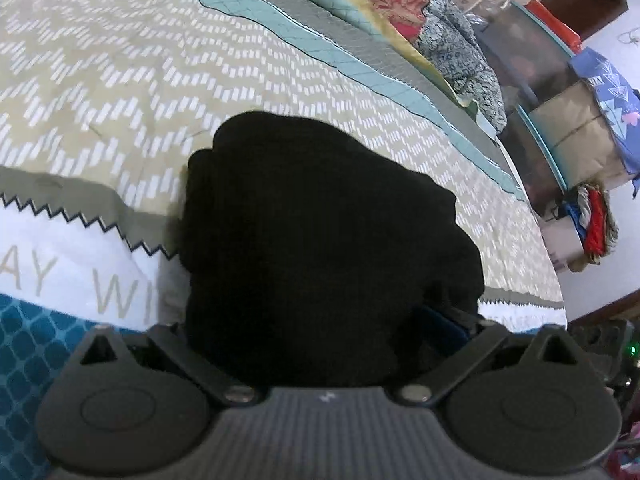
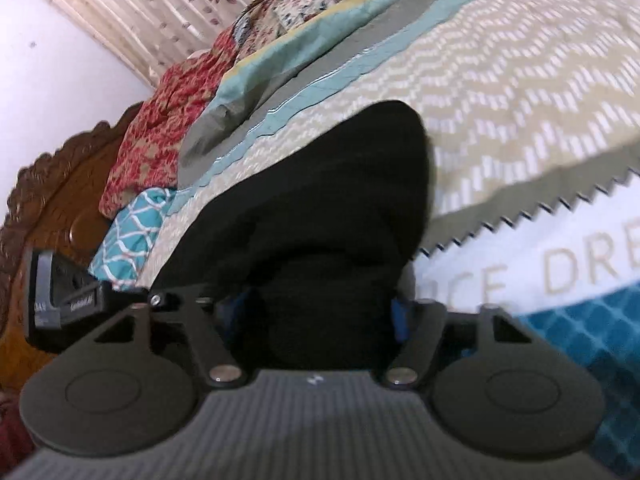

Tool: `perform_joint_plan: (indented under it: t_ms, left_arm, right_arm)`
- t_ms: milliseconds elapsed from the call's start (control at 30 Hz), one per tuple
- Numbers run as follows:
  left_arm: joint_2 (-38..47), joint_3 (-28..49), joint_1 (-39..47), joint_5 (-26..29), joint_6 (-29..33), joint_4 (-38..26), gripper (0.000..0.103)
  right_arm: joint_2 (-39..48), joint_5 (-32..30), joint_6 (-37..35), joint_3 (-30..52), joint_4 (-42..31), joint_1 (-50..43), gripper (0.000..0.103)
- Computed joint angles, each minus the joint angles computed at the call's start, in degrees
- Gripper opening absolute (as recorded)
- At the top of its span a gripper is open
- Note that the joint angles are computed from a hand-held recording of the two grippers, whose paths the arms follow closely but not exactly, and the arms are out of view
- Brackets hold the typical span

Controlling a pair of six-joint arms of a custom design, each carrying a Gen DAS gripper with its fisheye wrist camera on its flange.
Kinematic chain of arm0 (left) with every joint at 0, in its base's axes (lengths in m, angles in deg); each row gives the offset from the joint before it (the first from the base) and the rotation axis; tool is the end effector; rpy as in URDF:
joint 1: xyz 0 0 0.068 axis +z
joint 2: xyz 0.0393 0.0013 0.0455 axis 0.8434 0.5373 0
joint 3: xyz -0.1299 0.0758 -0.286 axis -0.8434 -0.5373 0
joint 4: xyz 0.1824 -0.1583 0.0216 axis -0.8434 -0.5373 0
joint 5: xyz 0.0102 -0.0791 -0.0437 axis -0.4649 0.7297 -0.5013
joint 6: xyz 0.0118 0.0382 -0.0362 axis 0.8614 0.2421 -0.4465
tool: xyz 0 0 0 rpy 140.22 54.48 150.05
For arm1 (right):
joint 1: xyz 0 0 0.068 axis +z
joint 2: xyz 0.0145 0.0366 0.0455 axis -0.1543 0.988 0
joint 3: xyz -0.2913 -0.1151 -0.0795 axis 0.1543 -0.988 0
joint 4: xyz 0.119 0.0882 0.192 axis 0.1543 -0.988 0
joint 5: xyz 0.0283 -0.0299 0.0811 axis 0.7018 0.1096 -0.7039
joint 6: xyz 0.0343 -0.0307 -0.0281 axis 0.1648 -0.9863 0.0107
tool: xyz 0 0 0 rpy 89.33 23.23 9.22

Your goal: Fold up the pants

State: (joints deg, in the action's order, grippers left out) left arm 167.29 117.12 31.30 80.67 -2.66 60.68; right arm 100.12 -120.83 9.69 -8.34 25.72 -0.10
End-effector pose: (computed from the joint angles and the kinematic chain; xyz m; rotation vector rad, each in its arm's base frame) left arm 0.2831 -0.1541 0.1767 0.0064 2.5730 -0.9025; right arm 0.2134 0.0519 0.1796 0.1297 2.2901 0.9891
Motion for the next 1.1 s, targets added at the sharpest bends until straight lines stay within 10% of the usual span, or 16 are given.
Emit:
perform_joint_plan:
  t_ms: [167,400,1000,1100]
  left_arm:
    - [-4.5,0.8,2.4,4.7,-4.5,-2.3,0.053]
    - [-0.5,19.2,0.0,2.0,2.0,-10.1,0.053]
    - [44.0,87.5,1.8,-8.5,7.2,-39.9,0.053]
    - [45.9,87.1,1.4,-12.4,7.0,-38.3,0.076]
  right_arm:
    - [-9.8,-1.3,-3.8,1.4,-6.7,-1.4,0.04]
    - [-11.9,-2.7,-10.1,10.3,-8.2,-5.8,0.039]
    - [30.7,0.5,-11.9,43.8,-2.6,-9.6,0.04]
    - [34.5,3.7,-9.3,47.6,-8.2,-8.9,0.046]
